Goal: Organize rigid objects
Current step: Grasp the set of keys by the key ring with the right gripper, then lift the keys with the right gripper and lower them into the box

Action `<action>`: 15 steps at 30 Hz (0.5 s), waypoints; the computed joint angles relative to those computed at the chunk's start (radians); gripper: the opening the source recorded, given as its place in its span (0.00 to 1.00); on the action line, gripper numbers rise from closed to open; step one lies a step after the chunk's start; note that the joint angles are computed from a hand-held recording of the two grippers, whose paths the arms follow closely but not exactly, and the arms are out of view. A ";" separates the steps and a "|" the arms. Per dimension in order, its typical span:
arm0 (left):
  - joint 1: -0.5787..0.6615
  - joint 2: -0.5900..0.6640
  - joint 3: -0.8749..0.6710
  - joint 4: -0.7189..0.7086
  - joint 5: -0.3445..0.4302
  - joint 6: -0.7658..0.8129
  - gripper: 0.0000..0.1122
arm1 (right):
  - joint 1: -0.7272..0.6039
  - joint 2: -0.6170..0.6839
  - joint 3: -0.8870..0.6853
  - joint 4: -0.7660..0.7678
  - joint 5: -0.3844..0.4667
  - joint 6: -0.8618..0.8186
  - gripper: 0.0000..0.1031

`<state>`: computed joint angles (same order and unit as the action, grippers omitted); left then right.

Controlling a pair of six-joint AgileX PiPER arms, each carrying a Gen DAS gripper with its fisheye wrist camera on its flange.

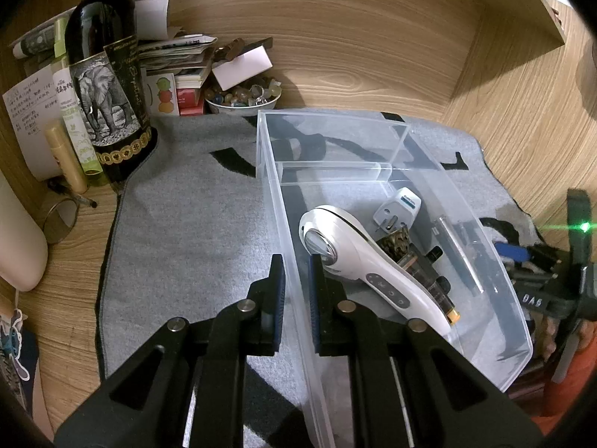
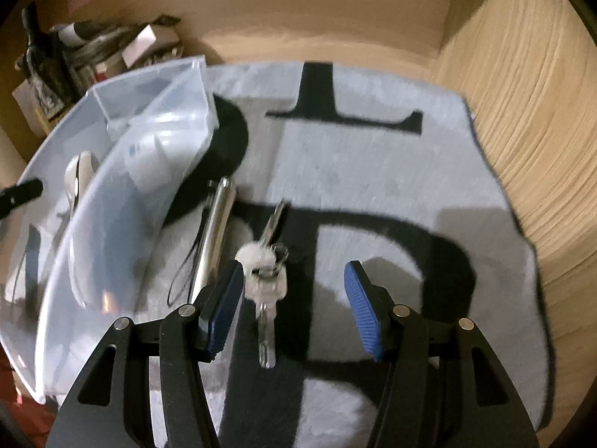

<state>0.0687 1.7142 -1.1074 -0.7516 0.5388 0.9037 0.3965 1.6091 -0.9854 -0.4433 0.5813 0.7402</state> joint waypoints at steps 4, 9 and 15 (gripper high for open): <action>-0.001 -0.002 0.001 0.001 -0.001 -0.001 0.09 | 0.026 0.004 0.019 -0.051 -0.001 0.044 0.50; 0.002 -0.001 0.001 -0.002 0.003 0.001 0.09 | 0.025 -0.007 0.034 -0.063 -0.030 0.055 0.22; 0.003 -0.002 0.000 -0.002 0.005 0.000 0.09 | 0.036 -0.027 0.037 -0.155 -0.028 0.182 0.22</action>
